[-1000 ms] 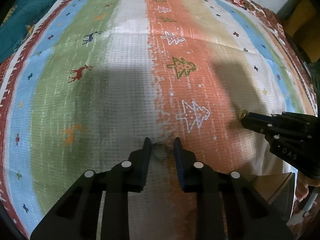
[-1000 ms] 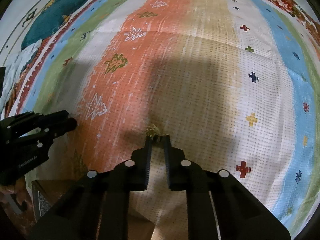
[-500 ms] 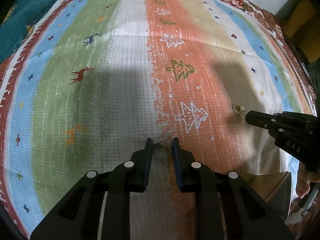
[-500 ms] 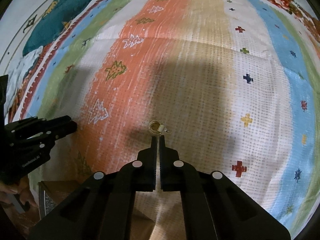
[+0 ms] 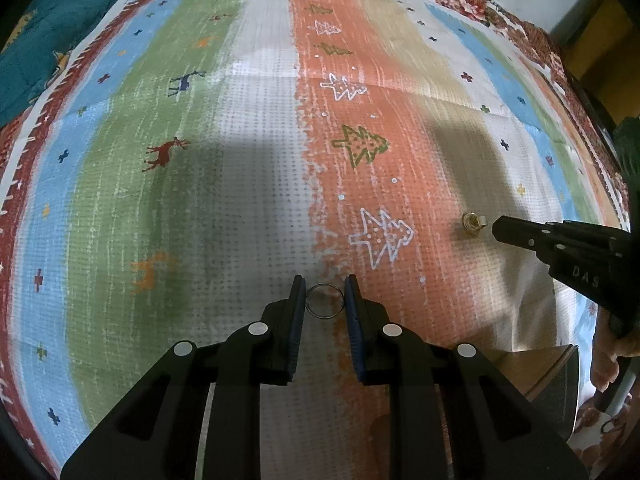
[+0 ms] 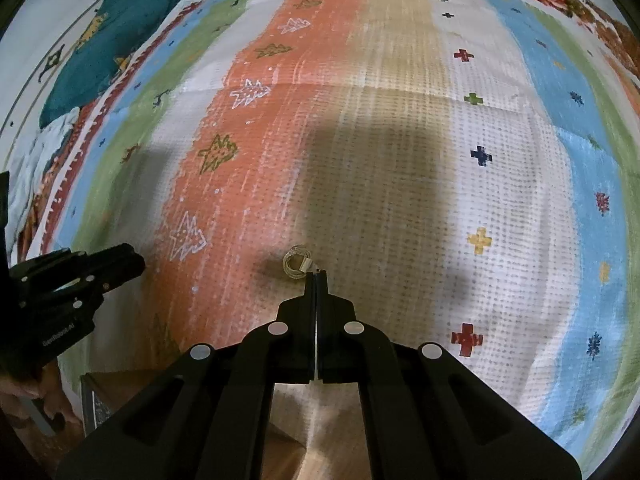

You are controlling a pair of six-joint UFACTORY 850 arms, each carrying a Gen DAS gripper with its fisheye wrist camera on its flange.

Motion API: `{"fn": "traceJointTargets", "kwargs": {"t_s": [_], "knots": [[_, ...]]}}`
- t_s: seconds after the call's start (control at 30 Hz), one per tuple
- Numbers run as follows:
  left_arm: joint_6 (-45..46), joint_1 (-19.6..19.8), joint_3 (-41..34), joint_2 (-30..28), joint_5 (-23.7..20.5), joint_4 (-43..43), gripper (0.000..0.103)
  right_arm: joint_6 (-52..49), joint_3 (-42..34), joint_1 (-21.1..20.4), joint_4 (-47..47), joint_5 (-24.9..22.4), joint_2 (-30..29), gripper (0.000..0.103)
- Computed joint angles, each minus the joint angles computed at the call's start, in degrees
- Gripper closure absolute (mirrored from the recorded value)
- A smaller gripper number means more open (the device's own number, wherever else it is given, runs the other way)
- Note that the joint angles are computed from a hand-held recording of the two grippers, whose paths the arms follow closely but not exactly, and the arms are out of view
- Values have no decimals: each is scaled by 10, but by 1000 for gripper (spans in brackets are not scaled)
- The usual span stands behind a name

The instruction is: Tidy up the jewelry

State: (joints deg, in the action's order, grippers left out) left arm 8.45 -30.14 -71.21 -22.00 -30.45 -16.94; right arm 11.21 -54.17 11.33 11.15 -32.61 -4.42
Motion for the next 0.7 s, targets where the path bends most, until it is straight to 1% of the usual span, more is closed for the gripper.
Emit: {"fn": "traceJointTargets", "kwargs": {"t_s": [0.07,0.1,0.13,0.17,0.33,0.47,0.7], "knots": [[-1,-1,-1,-1,-1,0,84,0,-2,1,-1,-2,-3,99],[1,-1,-1,-1,-1,-1,84,-2,-2,2,0,-2,-4,87],[3,-1,-1,-1,-1,-2,84,-5,-2,4,-2,1,-4,69],[3,-2,-1,-1,-1,-3,84,-4,-1,5,-5,4,-3,65],[7,-2,-1,0,0,-9,84,-3,-12,6,-14,4,-14,65],[10,-1,-1,0,-1,-10,84,-16,-23,5,-4,2,-29,65],[12,0,-3,-2,-3,-13,84,-20,-21,7,-3,1,-32,65]]}}
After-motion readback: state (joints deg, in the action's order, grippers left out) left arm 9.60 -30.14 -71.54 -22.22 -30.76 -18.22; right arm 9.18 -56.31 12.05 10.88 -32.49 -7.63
